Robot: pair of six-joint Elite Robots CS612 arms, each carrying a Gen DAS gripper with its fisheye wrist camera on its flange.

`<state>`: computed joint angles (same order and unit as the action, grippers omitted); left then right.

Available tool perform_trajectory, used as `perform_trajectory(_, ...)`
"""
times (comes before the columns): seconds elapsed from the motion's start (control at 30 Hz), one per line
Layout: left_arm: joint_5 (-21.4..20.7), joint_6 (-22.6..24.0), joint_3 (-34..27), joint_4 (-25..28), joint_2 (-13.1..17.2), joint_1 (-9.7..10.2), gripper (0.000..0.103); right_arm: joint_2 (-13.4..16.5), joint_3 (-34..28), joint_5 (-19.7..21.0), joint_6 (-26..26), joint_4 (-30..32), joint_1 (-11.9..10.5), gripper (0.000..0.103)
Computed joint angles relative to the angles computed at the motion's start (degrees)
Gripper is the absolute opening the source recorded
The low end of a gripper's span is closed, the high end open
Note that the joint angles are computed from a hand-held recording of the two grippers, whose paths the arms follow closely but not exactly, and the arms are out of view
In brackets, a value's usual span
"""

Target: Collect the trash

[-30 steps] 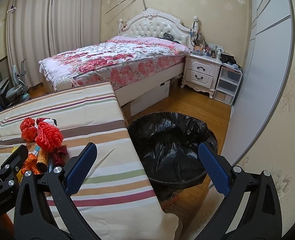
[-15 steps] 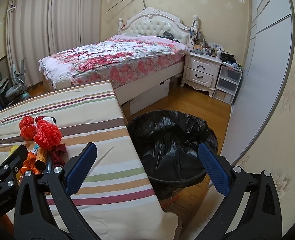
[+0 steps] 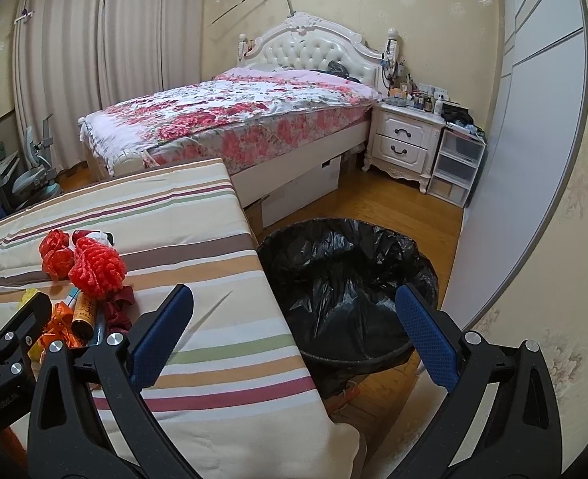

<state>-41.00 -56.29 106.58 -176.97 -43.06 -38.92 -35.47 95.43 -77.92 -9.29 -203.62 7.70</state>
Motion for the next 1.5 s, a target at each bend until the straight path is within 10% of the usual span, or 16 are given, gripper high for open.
perform_trajectory(0.57, -3.19, -12.20, 7.21, 4.80, -4.13, 1.07, 0.096, 0.08, -0.90, 2.77, -5.01, 3.91, 2.66, 0.099)
perform_trajectory(0.73, -3.92, -11.15, 6.79, 5.67, -4.59, 1.48, 0.089, 0.04, -1.24, 2.99, -5.10, 5.37, 2.71, 0.099)
perform_trajectory(0.8, -5.33, -10.10, 6.06, 6.27, -4.55, 2.01, 0.070, 0.05, -1.25, 3.32, -4.77, 5.57, 2.59, 0.099)
perform_trajectory(1.23, -9.01, -8.20, 4.73, 7.23, -3.50, 3.14, 0.076, 0.44, -1.58, 4.62, -4.72, 7.10, 2.25, 0.099)
perform_trajectory(1.5, -12.52, -5.07, 5.65, 1.42, -2.76, 3.89, 0.046, 0.69, -1.79, 4.52, -5.39, 8.22, 2.59, 0.099)
